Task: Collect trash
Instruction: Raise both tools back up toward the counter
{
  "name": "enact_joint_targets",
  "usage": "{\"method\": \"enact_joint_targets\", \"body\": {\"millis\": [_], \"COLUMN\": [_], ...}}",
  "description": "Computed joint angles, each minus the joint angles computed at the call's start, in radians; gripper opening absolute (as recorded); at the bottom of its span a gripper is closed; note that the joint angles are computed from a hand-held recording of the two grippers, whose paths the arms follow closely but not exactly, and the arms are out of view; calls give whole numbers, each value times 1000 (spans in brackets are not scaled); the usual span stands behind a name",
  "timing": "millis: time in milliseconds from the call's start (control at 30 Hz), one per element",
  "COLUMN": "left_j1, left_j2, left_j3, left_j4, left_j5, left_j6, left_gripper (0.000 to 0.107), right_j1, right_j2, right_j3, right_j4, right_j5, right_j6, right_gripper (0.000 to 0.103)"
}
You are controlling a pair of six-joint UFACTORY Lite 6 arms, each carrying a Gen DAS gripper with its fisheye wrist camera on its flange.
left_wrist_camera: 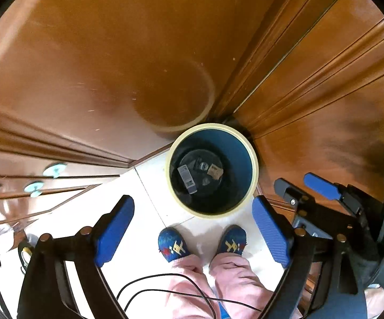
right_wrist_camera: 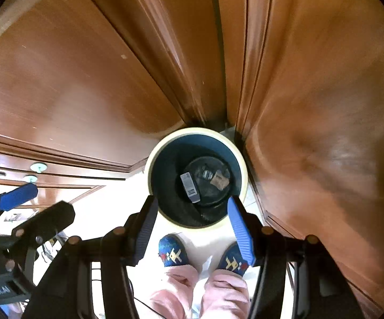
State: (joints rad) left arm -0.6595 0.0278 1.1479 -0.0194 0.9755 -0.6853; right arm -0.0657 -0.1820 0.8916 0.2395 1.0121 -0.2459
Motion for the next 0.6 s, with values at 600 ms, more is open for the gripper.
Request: {"method": "enact_joint_targets", "body": {"millis": [600], "left_j1": [-108], "left_j2": [86], "left_j3": [995], "left_j4": [176], "left_j5": [747], "left_j6": [-170], "left_gripper": [91], "right_j1": [-20], "right_j2": [134], "right_j3": [908], "right_j4": [56], "right_j5": [634], "right_j6": [-46], "right_gripper": [55]}}
